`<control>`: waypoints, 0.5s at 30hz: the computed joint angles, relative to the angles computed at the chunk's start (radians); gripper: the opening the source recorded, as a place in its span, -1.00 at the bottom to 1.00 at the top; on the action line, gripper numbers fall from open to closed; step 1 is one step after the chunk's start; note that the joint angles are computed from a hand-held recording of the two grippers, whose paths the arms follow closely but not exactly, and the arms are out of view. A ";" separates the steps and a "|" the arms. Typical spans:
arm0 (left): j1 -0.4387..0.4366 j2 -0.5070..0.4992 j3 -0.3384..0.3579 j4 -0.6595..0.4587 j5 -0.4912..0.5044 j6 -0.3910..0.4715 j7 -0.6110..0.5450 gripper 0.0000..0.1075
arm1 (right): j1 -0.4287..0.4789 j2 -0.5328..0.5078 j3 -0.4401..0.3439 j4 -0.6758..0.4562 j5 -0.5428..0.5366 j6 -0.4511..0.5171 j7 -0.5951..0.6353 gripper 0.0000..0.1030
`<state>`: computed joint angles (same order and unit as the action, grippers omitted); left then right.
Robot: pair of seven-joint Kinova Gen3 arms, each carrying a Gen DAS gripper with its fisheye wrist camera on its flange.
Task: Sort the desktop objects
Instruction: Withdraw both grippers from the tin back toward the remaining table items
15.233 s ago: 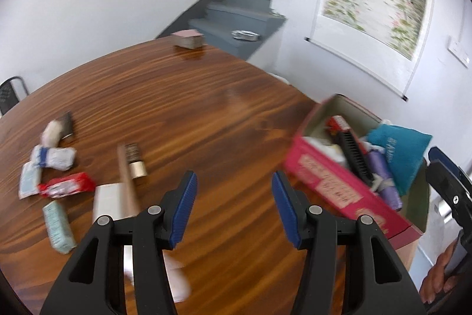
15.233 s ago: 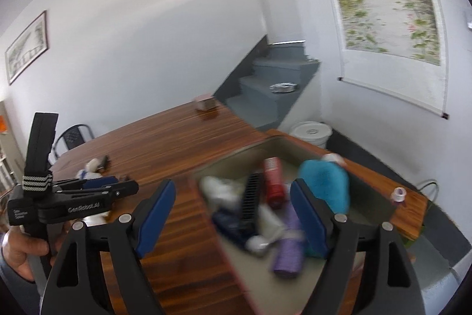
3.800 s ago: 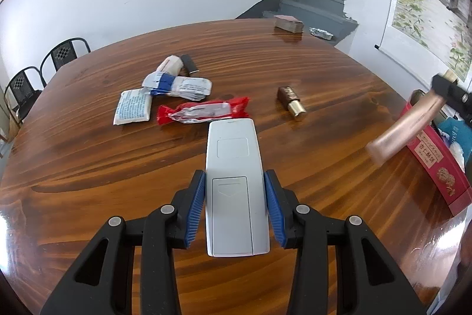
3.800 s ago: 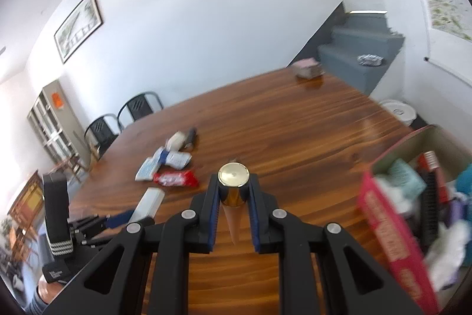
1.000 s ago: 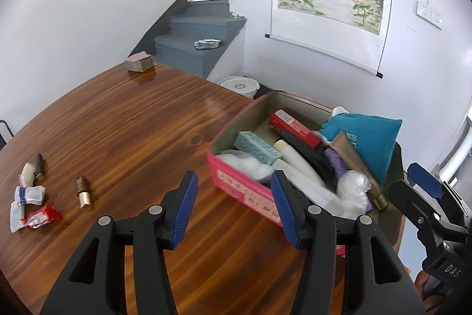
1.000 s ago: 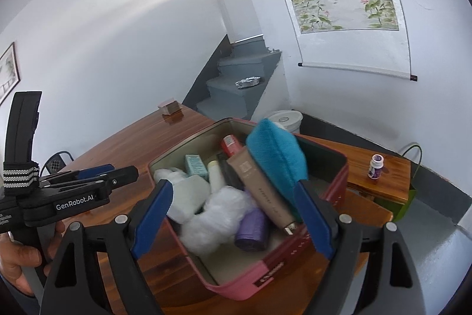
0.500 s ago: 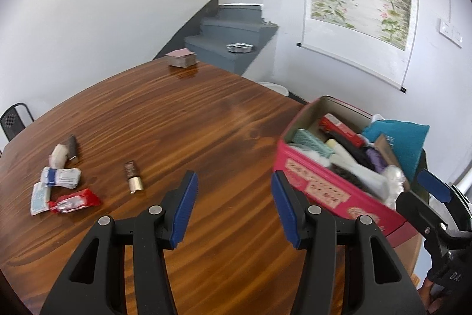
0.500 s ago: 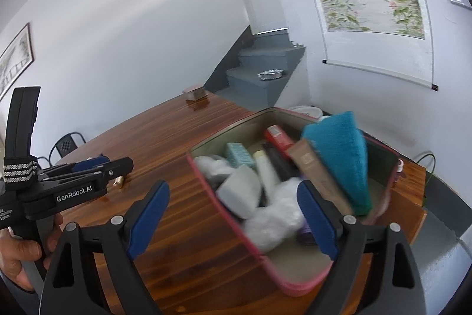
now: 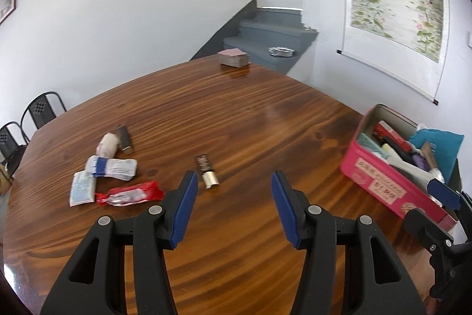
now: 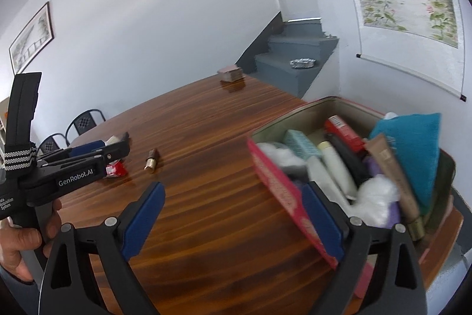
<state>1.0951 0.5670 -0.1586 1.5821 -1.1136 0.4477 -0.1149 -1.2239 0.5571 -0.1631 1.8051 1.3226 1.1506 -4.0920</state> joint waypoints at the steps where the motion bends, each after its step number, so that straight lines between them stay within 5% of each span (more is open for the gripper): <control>1: -0.001 0.000 -0.002 0.000 -0.001 0.004 0.000 0.04 | 0.007 0.004 -0.001 -0.006 0.002 -0.012 0.006 0.86; 15: -0.058 -0.021 0.014 0.045 -0.036 0.028 0.042 0.04 | 0.038 0.058 0.047 -0.139 -0.015 -0.124 0.186 0.86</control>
<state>1.0374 0.5458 -0.1441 1.6272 -1.1492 0.4758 -0.0730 -1.1854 0.6154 -0.1157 1.6661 1.3077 1.0269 -3.9060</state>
